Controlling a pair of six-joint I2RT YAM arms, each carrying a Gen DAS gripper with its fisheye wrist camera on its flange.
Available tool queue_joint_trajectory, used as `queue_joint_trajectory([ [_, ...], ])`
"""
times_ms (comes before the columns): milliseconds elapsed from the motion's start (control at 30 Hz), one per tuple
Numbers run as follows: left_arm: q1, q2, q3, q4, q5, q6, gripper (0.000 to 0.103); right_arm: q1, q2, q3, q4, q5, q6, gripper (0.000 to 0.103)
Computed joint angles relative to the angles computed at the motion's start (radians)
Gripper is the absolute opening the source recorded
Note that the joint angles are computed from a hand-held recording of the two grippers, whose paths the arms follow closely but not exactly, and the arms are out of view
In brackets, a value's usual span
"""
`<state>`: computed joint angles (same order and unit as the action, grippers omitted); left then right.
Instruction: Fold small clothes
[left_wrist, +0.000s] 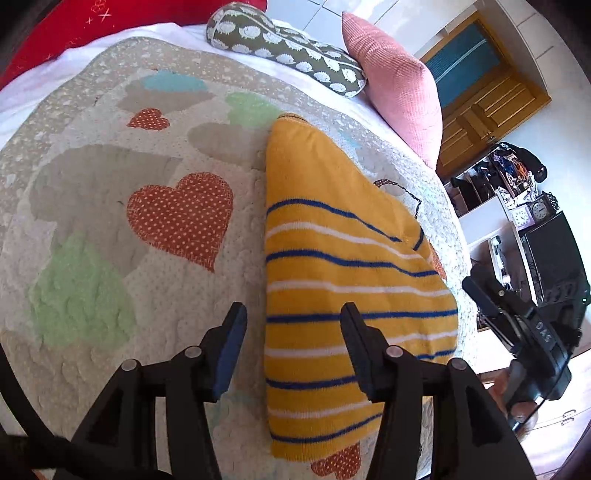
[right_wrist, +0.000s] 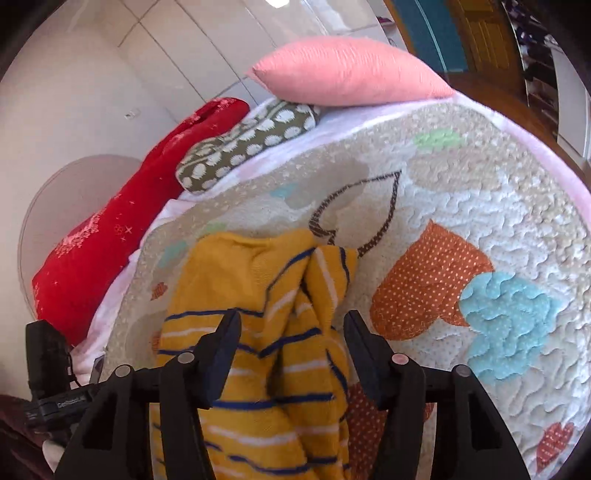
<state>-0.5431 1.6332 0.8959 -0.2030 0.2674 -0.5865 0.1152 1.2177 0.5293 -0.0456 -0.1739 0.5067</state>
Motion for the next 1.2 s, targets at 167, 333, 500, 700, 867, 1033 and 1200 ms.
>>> queue_joint_trajectory([
  [167, -0.116, -0.082, -0.15, 0.106, -0.072, -0.094, 0.055, 0.149, -0.164, -0.067, -0.035, -0.006, 0.031, 0.044],
  [333, -0.136, -0.038, -0.18, 0.119, -0.063, -0.095, 0.057, 0.166, 0.088, -0.103, 0.104, 0.071, 0.066, 0.042],
  [500, -0.203, -0.238, -0.243, 0.038, -0.238, -0.096, 0.057, 0.194, -0.191, -0.196, -0.01, 0.132, 0.123, 0.049],
  [700, -0.494, -0.442, -0.215, -0.252, -0.879, -0.24, 0.078, 0.473, -0.643, -0.273, -0.348, 0.465, 0.314, 0.056],
  [867, -0.693, -0.47, -0.102, -0.588, -1.307, -0.465, 0.095, 0.774, -0.713, -0.25, -0.533, 0.74, 0.555, 0.058],
  [1033, -0.786, -0.46, -0.026, -0.831, -1.42, -0.687, 0.097, 0.964, -0.643, -0.2, -0.61, 0.887, 0.699, 0.064],
  [1200, -0.803, -0.473, -0.045, -0.738, -1.346, -0.582, 0.098, 1.081, -0.528, -0.153, -0.63, 0.954, 0.78, 0.07],
])
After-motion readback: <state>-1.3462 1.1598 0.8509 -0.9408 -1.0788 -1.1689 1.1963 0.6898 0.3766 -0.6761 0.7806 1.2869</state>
